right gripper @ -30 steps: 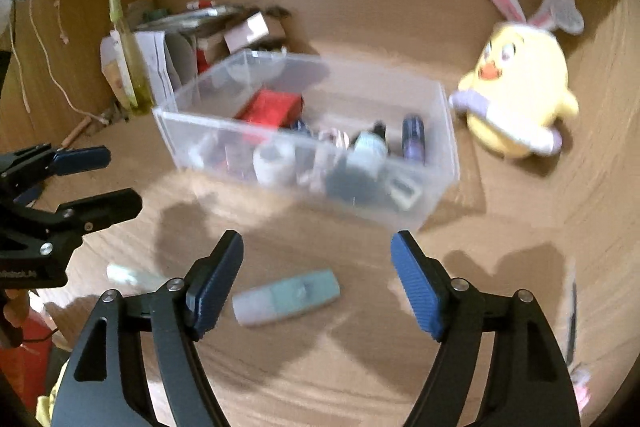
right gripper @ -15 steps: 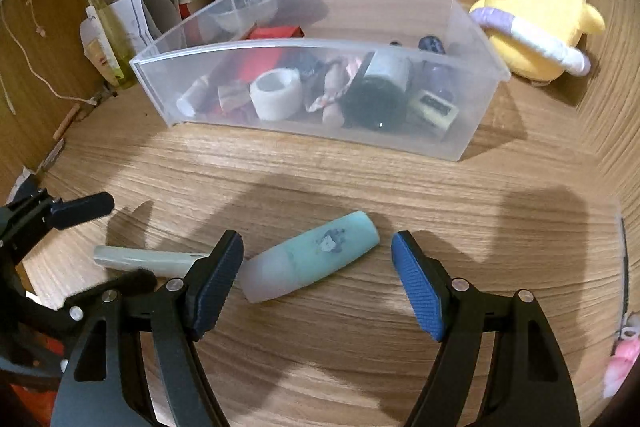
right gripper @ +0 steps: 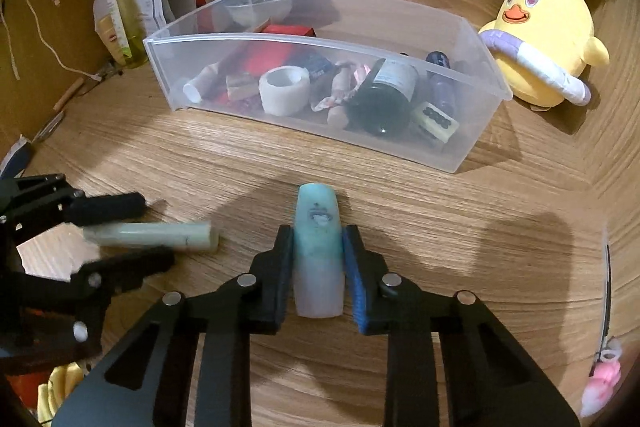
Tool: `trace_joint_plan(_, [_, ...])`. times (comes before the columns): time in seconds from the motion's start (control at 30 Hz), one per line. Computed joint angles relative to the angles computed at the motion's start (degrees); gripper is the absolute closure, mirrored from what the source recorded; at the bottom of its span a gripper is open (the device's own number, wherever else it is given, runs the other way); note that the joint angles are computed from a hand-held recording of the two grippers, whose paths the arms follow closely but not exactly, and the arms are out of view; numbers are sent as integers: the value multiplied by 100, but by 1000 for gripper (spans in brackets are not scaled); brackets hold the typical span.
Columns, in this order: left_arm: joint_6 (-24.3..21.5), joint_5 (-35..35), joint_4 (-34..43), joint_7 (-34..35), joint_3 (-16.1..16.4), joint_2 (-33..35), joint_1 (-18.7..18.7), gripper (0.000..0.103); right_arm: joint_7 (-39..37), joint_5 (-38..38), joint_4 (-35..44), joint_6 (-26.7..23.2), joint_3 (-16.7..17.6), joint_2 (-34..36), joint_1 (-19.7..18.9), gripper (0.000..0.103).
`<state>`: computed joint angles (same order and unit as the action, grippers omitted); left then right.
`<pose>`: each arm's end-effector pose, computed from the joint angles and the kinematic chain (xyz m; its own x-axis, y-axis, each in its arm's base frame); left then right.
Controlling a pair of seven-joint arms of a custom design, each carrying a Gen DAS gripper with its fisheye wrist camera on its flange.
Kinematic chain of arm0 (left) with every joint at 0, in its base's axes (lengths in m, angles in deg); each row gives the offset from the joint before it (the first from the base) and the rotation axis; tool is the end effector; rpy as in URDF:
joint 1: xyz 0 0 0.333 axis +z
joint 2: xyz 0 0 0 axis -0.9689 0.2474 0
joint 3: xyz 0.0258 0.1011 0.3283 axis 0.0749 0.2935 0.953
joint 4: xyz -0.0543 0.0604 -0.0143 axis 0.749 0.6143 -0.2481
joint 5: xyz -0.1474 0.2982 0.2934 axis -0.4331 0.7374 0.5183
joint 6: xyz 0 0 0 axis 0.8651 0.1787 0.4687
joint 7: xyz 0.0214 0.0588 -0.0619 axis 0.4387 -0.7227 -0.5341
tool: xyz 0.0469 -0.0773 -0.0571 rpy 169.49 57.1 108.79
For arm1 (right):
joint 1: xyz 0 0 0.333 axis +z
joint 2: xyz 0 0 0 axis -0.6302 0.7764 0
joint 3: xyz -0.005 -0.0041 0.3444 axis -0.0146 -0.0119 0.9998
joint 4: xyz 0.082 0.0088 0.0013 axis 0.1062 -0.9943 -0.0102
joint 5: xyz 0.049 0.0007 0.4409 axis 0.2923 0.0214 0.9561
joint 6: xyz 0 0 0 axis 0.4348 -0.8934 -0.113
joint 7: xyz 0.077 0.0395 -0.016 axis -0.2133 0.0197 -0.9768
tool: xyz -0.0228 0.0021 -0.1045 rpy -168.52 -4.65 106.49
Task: Organize objects
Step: 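Grasp the pale green stick with the left tool while the right tool grasps the mint-green tube, then carry the pale green stick and mint-green tube into the clear box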
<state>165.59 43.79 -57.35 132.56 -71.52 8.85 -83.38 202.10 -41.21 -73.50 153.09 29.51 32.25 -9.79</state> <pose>0.6900 -0.2764 0.3556 -0.5149 -0.8560 0.0469 -0.6936 0.3838 -0.6096 0.7035 0.3662 0.3821 0.2061 -0.9785 0.0011 -0.7700 -0.1629 -0.6169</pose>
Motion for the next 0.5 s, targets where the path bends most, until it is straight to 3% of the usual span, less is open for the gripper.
trace_joint_plan(0.07, [-2,-19,2,64,-47,14,42,87,5,-9,-83,87,-7,-42,-2,80])
trace_joint_plan(0.2, [-70,-118,19,26,-82,1,57,88,-27,135,-286,311,65,-153,-87,80])
trace_joint_plan(0.5, [232,-174,31,-315,-12,-90,2,88,263,-89,-597,784,-198,-463,92,80])
